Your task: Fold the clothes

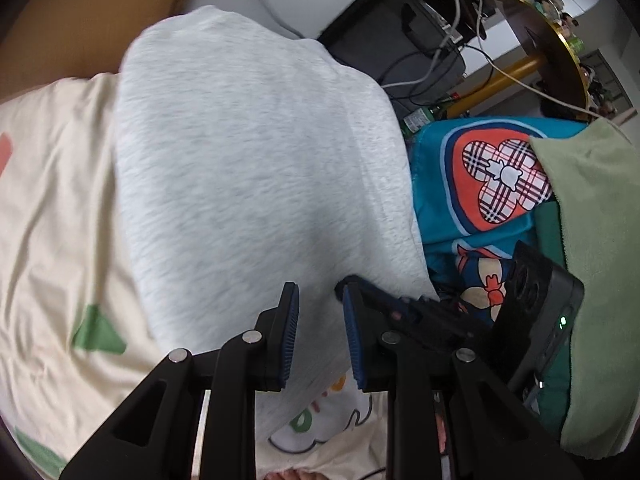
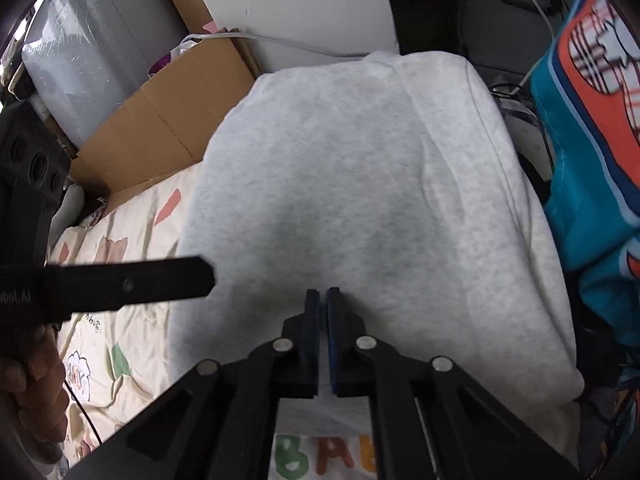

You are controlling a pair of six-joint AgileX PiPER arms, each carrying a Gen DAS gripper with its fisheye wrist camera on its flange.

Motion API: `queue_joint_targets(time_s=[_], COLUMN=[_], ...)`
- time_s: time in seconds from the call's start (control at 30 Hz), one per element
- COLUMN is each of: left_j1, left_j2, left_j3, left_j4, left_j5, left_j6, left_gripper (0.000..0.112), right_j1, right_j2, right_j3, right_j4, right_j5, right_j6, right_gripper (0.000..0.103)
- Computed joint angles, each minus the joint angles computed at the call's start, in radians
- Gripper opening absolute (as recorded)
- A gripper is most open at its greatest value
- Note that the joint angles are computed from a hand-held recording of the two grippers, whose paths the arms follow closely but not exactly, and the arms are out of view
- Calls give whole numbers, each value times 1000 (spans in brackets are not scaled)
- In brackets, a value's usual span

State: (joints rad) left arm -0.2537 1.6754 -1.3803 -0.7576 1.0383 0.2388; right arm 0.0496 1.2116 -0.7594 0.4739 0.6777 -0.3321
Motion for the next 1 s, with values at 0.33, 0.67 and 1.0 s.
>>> queue_joint_targets(time_s=[0.33,0.67,1.0], left_j1=[-30,-93,-104], left_j2=[83,87,63], left_j3=[-2,-89,-138], left_j4=[48,197,229], left_j5=[-32,17,153], left_j6=[-28,-184,-269], left_gripper=[4,4,5], right_j1=[1,-55,-51], right_j2=[5,-22,-87], right_j3=[5,13,-3], right_j4=[-107,-144,-146], right_j5=[-7,42,107], right_j6=[74,127,200], right_gripper=[1,2,29])
